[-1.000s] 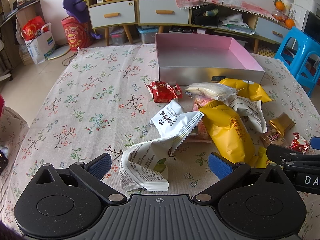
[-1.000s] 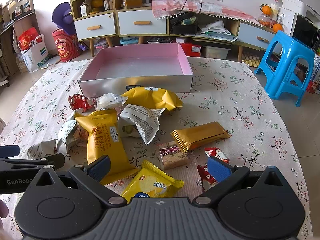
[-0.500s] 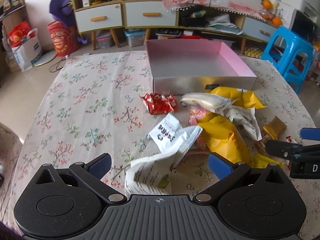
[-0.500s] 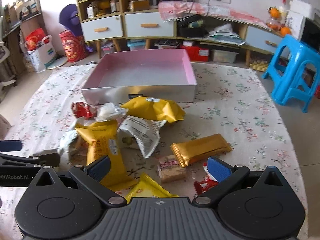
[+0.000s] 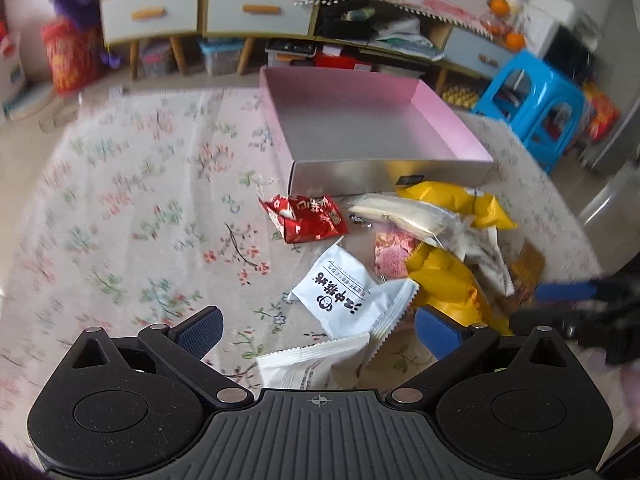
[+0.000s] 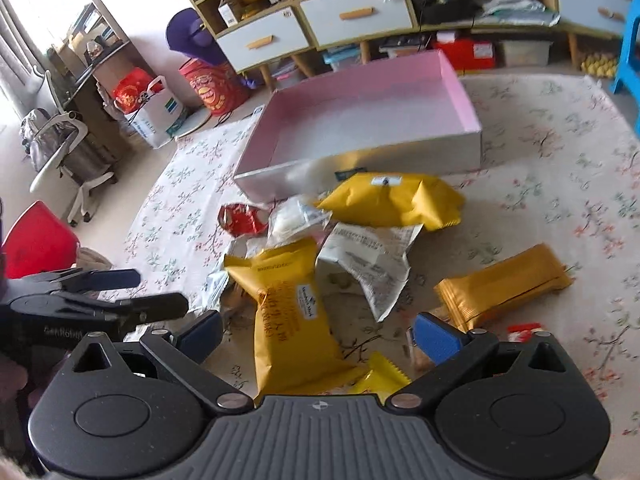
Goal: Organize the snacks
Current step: 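Grasp the white printed packet with the left gripper while the right grasps the yellow bread bag, then lift both held packets and carry them over the pink box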
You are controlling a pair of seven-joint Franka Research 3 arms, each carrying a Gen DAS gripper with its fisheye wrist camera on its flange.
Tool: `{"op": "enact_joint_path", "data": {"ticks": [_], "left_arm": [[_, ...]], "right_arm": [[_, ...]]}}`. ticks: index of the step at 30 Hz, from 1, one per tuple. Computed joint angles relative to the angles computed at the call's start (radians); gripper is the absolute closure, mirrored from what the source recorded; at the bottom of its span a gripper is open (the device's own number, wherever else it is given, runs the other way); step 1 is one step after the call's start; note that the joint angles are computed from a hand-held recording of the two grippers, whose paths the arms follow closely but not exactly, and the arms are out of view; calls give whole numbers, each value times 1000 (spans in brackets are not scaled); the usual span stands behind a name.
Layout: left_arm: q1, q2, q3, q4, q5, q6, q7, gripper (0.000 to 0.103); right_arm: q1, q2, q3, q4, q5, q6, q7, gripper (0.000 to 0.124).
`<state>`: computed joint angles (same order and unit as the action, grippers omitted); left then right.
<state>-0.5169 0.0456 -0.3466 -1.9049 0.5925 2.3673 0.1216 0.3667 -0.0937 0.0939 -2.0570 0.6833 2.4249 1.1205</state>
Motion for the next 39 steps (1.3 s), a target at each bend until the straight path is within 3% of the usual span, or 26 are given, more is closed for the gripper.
{"op": "enact_joint_path", "data": {"ticks": [4,7,10,17,21,26,29,39], "left_arm": [[45,-36,25,-127,-113,254,-78,4],[65,-26,33,-161,-99,361,-179,8],[74,-2,41,-163,-57,418,-263,14],[71,18,56,-163,0,450,-347,33],[71,17,54,-163,-3,427,-361,55],[68,5,50,-158,22,369,-378,59],[66,3,44,-147,28,329,-370,59],[72,-24,35,-158,20,299,-380,59]], "right_arm": [[1,21,-1,19,19,-45,-4,34],[-2,36,4,36,1,-61,20,38],[-1,49,11,41,-34,-49,49,44],[5,64,19,45,-67,-38,72,56],[11,63,24,37,-96,-25,76,64],[15,57,23,33,-86,-22,57,87],[18,52,25,28,-91,-7,53,90],[21,32,20,18,-57,14,26,91]]}}
